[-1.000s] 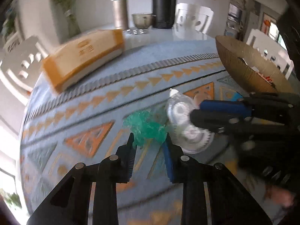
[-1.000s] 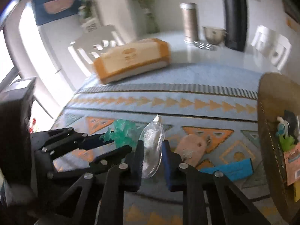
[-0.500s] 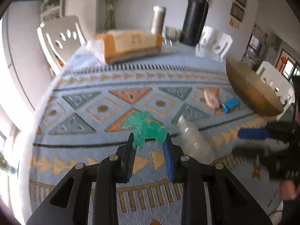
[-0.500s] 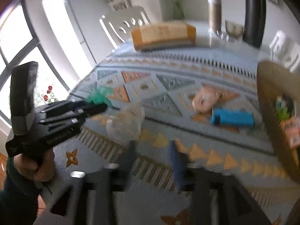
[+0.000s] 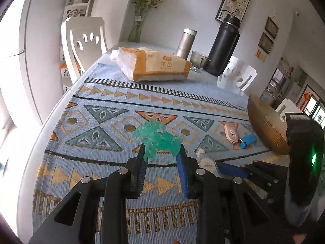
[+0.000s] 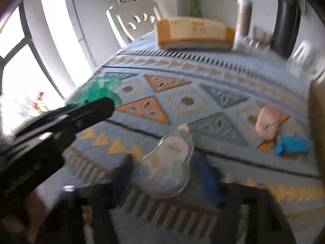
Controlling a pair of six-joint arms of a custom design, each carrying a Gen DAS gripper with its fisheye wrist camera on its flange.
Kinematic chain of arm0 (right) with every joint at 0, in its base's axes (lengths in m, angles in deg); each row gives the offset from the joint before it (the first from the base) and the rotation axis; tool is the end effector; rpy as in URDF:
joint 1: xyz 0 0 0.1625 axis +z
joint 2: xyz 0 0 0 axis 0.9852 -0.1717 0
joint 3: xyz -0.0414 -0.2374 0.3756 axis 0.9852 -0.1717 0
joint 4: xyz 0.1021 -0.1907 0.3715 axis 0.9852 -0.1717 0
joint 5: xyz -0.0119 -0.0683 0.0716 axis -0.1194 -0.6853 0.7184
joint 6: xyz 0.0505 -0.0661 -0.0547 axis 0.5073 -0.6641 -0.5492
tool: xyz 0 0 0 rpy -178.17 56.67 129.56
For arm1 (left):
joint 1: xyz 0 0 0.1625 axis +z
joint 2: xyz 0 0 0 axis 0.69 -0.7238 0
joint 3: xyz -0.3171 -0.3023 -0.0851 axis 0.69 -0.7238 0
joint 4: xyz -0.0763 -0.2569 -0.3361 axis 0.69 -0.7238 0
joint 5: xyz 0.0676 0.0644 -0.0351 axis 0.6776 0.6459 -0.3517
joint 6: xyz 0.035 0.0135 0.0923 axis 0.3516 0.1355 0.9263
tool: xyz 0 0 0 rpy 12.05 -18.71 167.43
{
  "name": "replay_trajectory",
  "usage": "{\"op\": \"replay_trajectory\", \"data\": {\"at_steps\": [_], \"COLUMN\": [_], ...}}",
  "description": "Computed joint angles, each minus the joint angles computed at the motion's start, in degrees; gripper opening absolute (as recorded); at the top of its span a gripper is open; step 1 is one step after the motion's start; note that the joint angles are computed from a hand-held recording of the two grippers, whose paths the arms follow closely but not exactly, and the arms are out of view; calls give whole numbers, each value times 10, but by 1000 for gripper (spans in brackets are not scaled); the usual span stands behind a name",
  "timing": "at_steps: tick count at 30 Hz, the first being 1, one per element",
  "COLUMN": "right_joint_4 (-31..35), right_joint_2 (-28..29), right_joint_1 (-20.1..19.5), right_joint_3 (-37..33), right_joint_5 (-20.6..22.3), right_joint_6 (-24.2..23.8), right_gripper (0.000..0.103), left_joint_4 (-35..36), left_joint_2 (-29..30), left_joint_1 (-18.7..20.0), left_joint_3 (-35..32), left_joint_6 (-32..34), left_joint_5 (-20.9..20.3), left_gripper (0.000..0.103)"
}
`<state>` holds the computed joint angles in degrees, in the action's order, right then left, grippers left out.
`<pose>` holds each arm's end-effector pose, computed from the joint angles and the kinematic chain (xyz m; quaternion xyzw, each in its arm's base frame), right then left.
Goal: Organize rigid objects
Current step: 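Grasp the green toy with the left gripper while the right grasps the tape roller, then carry the green toy and tape roller over the bowl and open both grippers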
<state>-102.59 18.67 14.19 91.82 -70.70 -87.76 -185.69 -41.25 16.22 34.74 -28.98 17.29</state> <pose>0.1366 -0.7588 0.1471 0.1770 -0.8942 0.2462 0.3293 -0.2428 -0.7692 0.0583 0.2492 0.9039 -0.3105 0.1566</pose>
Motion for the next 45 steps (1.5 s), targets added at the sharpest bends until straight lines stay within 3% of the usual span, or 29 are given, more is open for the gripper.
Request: {"op": "replay_trajectory", "data": {"at_steps": [3,7,9,11,15,19,22,26,29,30,31,34,39,41,45], "right_joint_4": [-9,2,-11,-54,-135,-193,-167,-119,-101,-112,-124,-185,-236,-258,-269], "right_joint_2": [-14,-74,-99,-130,-161,-157,-153,-157,-164,-163,-157,-145,-114,-86,-54], "right_joint_1": [-6,-32,-37,-39,-29,-28,-46,-74,-85,-84,-84,-81,-70,-67,-74], "right_joint_3": [17,65,84,111,121,74,33,8,8,11,4,1,-18,-46,-84], "right_joint_5": [23,97,100,103,65,-6,-45,-57,-53,-63,-71,-79,-98,-124,-145], "right_joint_6": [3,67,82,76,55,32,55,79,82,75,61,11,-71,-106,-122], "right_gripper": [49,49,49,49,49,49,49,49,49,51,56,66,71,71,71], "left_joint_4": [-3,-8,9,22,41,94,143,216,248,261,271,274,189,157,114], "left_joint_2": [1,2,5,4,18,74,137,209,237,242,243,226,147,124,91], "left_joint_1": [-3,-10,-18,-26,-58,-91,-105,-106,-103,-102,-101,-93,-73,-64,-40], "left_joint_3": [3,9,4,-1,-43,-142,-236,-341,-379,-391,-393,-371,-232,-185,-125], "left_joint_6": [8,35,44,38,47,74,85,75,73,68,63,47,24,16,-17], "left_joint_5": [4,6,17,-2,-55,-88,-92,-111,-118,-110,-106,-105,-58,-28,-4], "left_gripper": [25,25,25,25,25,25,25,26,36,43,44,44,44,44,44]}}
